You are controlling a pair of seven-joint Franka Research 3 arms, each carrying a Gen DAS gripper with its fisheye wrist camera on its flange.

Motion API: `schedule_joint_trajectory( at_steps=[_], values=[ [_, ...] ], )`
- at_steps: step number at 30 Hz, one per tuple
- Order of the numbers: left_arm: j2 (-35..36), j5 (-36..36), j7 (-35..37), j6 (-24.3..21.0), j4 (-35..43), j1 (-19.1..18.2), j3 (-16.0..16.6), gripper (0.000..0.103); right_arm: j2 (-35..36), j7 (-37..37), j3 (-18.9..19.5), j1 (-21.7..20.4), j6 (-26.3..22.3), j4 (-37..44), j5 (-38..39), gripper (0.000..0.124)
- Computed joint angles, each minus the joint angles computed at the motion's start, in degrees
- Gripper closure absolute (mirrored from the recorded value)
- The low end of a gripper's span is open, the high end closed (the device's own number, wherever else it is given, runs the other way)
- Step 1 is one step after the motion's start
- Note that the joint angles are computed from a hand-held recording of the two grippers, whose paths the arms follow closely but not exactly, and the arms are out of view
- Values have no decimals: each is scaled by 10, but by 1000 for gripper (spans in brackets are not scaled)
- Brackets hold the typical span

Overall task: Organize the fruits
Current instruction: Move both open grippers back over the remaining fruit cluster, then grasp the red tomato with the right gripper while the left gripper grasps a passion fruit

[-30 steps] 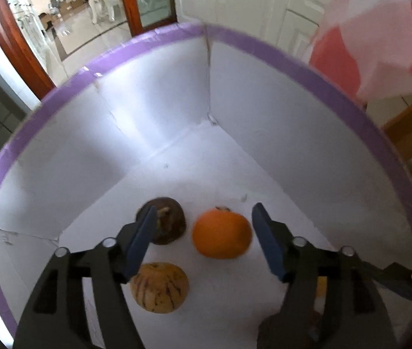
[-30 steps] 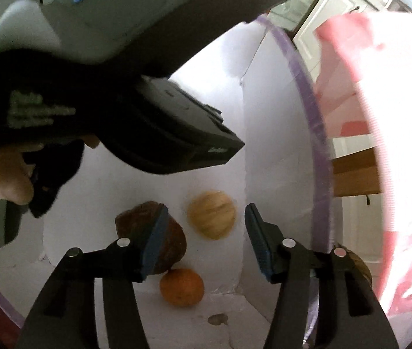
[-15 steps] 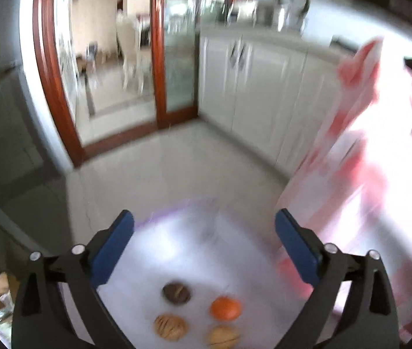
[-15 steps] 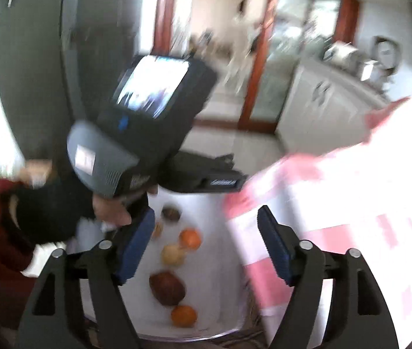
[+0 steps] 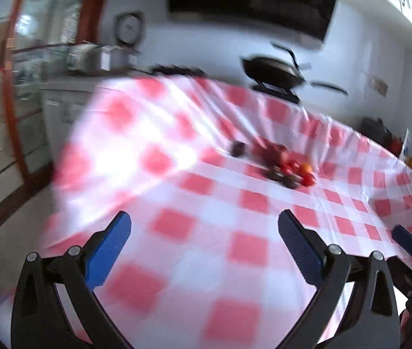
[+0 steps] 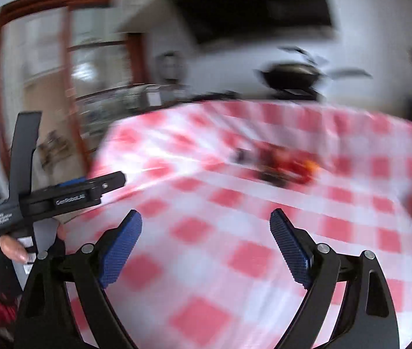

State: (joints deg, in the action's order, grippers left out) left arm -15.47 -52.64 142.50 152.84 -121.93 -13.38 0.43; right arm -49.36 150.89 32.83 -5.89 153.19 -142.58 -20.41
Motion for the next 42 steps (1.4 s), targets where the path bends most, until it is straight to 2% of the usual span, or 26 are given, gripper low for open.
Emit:
schedule_joint_trajectory(
  at_steps=[2, 3, 5, 6, 8, 12, 15, 17, 18, 20, 21, 24, 26, 29, 32, 35, 39, 41, 42],
  values=[
    [61, 60, -93, -1, 51, -3, -41, 2, -27, -4, -57, 12, -20, -44, 25, 37],
    [95, 73, -118, 6, 75, -5, -51, 2, -29, 3, -62, 11, -18, -58, 30, 37],
    [171, 159, -236, 21, 142, -1, -88, 2, -31, -12, -105, 8, -38, -77, 47, 37],
    [190, 185, -265, 19, 163, 14, -110, 2, -32, -13, -120, 8, -51, -84, 50, 37],
    [235, 230, -342, 25, 206, 11, -121, 2, -7, -7, -127, -15, -10, -92, 58, 37],
    [301, 238, -441, 52, 267, 17, -146, 2, -15, 15, -129, -45, 71, -143, 76, 37],
    [341, 253, -478, 62, 311, 27, -164, 2, -14, 2, -130, -46, 72, -148, 97, 37],
    [366, 244, -480, 68, 333, 43, -186, 2, -13, -3, -116, -64, 71, -141, 93, 37],
    [369, 233, -473, 57, 339, 60, -202, 2, -6, -8, -115, -68, 74, -135, 93, 37],
    [374, 174, -426, 39, 343, 105, -248, 2, 21, -21, -112, -82, 79, -116, 89, 37],
    [374, 170, -417, 39, 341, 112, -255, 2, 36, -25, -107, -92, 75, -103, 84, 39],
    [379, 157, -396, 11, 350, 123, -263, 2, 116, -37, -96, -124, 55, -42, 56, 47],
    [377, 160, -394, 11, 349, 116, -255, 2, 180, -39, -96, -134, 38, 4, 31, 52],
    [379, 160, -391, -2, 355, 112, -248, 2, 272, -69, -131, -105, 8, 73, 26, 59],
    [383, 164, -393, -11, 361, 111, -247, 2, 334, -63, -131, -107, -19, 136, -31, 60],
    [386, 172, -395, -16, 366, 107, -244, 2, 385, -84, -149, -89, -57, 189, -46, 65],
    [384, 177, -380, -19, 364, 105, -245, 2, 424, -113, -185, -58, -60, 223, -21, 70],
    [383, 180, -368, -24, 365, 101, -242, 2, 435, -106, -195, -46, -62, 233, -42, 73],
    [382, 181, -361, -24, 363, 104, -248, 2, 435, -109, -201, -39, -60, 233, -44, 79]
  ],
)
